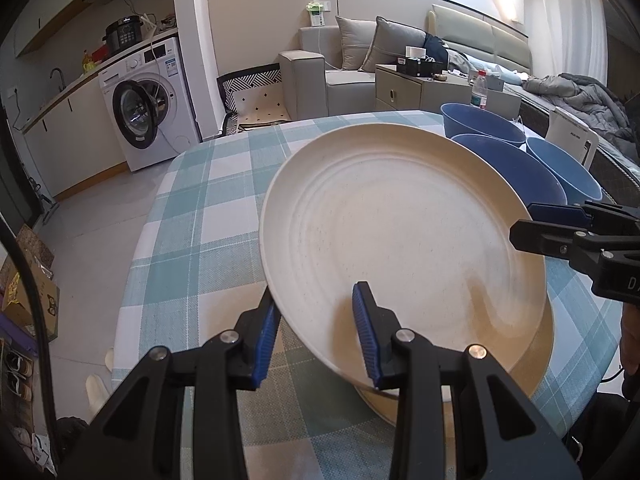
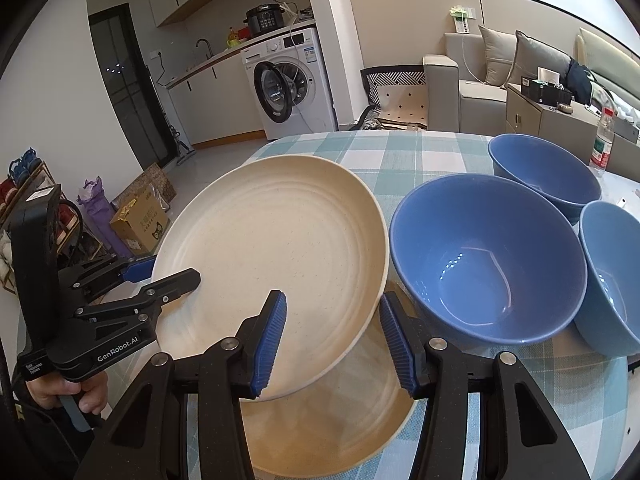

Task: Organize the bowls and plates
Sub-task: 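Lower the cream plate onto the stacked cream plates with both grippers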

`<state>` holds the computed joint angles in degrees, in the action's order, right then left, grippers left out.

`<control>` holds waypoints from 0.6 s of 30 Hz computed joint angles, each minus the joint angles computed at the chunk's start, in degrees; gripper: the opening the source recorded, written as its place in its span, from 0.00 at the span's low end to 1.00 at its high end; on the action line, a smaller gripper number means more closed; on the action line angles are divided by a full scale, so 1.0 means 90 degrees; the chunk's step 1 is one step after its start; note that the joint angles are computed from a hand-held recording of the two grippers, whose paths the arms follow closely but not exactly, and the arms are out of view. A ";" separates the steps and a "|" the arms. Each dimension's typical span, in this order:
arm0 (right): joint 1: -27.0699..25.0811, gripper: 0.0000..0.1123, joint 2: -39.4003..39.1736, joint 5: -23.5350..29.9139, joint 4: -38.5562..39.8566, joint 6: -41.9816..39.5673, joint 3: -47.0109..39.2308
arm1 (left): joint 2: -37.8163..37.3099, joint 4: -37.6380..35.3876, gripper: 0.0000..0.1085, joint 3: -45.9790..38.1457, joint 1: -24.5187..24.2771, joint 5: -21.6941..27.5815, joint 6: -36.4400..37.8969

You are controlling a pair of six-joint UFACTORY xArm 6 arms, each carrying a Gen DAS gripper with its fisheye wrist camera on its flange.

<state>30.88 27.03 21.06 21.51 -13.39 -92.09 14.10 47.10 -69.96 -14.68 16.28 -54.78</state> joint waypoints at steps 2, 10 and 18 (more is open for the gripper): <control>0.0000 0.45 -0.0063 -0.0040 0.0049 -0.0035 0.0113 | -0.0018 0.0013 0.32 0.0019 -0.0030 0.0030 -0.0008; -0.0019 0.45 -0.0302 -0.0229 0.0256 -0.0209 0.0529 | -0.0100 0.0123 0.32 0.0115 -0.0160 0.0128 -0.0103; -0.0004 0.45 -0.0528 -0.0451 0.0199 -0.0164 0.0886 | -0.0143 0.0281 0.32 0.0122 -0.0260 0.0235 -0.0212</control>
